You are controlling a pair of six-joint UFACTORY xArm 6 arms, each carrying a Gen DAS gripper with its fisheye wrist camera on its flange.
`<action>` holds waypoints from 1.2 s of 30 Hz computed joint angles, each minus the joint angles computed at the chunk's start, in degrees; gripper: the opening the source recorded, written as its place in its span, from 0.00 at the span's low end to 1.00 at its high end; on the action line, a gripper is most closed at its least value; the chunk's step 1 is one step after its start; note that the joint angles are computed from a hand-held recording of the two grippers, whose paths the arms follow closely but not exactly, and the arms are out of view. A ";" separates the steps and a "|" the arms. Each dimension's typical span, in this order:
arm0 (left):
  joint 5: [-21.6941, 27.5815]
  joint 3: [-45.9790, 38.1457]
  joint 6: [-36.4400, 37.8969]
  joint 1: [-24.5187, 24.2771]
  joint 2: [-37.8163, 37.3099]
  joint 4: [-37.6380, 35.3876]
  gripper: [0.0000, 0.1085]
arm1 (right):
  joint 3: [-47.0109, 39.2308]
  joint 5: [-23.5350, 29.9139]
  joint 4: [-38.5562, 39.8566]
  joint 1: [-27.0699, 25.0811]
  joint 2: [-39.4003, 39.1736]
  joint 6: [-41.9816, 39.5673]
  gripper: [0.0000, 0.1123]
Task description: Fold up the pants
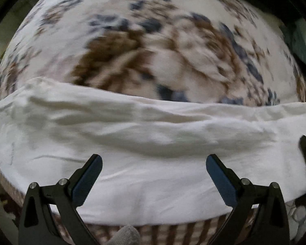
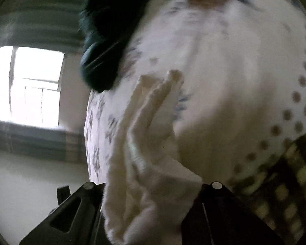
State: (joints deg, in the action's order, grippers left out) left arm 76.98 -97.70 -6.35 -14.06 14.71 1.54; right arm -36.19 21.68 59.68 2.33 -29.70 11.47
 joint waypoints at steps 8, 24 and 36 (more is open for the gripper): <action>7.12 -6.40 3.94 13.29 -3.08 -1.61 0.95 | -12.69 -1.97 -22.39 15.43 7.75 21.68 0.08; 7.83 -10.30 12.65 32.30 -0.47 -2.87 0.95 | -41.43 6.60 -36.49 33.36 41.32 34.34 0.30; 14.60 -21.11 10.86 28.58 5.55 -12.80 0.95 | -41.99 22.32 -30.27 25.54 31.72 23.40 0.76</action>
